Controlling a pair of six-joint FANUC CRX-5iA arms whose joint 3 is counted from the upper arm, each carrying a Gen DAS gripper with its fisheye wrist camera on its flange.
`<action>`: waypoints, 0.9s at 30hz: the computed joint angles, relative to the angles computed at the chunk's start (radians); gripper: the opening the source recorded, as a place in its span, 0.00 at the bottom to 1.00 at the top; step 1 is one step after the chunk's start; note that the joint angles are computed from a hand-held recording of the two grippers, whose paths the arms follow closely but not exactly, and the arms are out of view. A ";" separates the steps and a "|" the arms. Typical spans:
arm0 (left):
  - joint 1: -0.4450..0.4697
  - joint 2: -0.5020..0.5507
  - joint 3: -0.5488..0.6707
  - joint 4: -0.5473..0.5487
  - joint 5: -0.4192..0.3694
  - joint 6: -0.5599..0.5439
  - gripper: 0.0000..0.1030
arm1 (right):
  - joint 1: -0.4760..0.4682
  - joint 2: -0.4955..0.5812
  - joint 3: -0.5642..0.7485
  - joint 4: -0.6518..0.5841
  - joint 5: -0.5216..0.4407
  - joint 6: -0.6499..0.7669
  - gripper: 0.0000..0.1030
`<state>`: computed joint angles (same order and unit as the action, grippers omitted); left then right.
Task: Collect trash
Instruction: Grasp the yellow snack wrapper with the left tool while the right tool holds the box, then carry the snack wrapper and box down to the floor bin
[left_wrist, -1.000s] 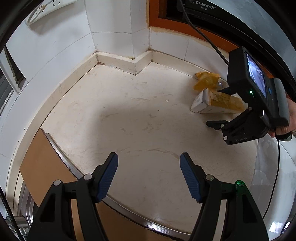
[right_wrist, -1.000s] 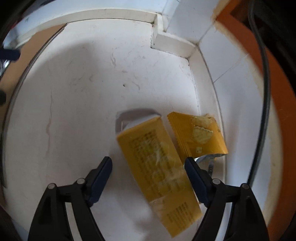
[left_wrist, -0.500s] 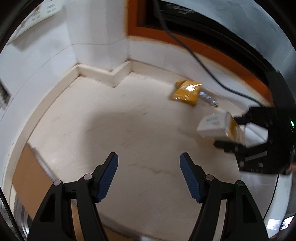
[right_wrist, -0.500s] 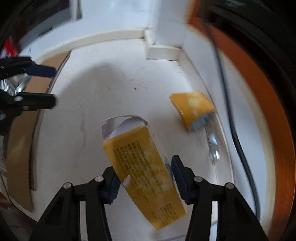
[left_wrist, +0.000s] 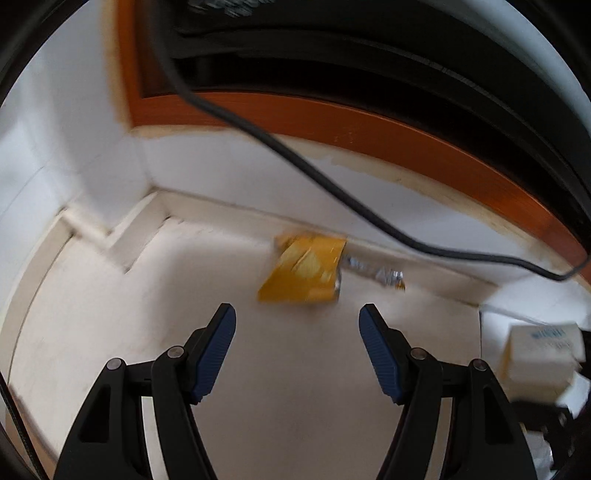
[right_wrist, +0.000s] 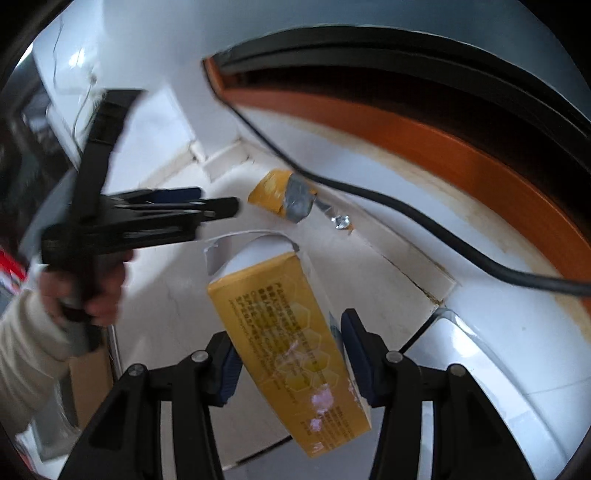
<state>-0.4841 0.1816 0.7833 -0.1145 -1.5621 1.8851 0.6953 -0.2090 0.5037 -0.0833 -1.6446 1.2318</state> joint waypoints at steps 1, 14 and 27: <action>0.005 0.011 0.000 0.001 0.011 -0.016 0.66 | -0.011 -0.002 -0.009 -0.009 0.012 -0.004 0.49; -0.039 0.114 0.062 -0.145 0.004 0.046 0.48 | -0.108 -0.060 -0.088 -0.074 0.056 -0.017 0.48; -0.141 0.053 0.123 -0.189 -0.134 0.069 0.42 | -0.096 -0.069 -0.084 -0.078 0.037 -0.011 0.47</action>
